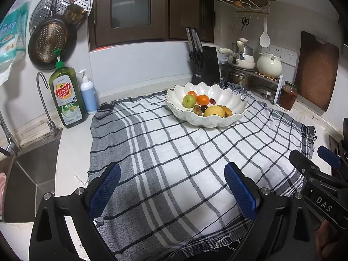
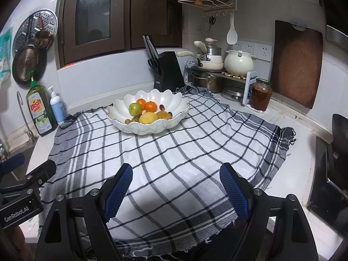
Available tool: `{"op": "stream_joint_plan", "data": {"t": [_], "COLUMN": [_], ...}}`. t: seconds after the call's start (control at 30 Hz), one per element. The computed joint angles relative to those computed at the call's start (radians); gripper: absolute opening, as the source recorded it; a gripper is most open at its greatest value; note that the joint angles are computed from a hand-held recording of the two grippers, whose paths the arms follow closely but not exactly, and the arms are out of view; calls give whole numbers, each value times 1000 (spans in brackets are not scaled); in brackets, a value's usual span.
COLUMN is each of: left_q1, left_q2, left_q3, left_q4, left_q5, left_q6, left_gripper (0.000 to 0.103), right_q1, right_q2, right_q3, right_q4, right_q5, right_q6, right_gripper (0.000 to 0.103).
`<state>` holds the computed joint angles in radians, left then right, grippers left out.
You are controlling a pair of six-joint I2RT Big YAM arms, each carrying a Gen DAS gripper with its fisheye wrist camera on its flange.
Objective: Organize fruits
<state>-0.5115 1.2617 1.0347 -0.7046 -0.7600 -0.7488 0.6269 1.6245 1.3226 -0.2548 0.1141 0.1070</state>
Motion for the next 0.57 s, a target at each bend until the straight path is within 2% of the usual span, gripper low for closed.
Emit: {"op": "stream_joint_plan", "data": {"t": [0.57], "left_q1": [-4], "left_q2": [9], "left_q3": [9], "left_q4": [-12], "left_q5": [1], "left_q6": [3], "left_gripper": [98], "right_q1": [-3], "right_q2": [2], "right_q3": [0], "right_q4": [1], "right_q5": [-4], "right_q6": [-2], "right_gripper": [83]}}
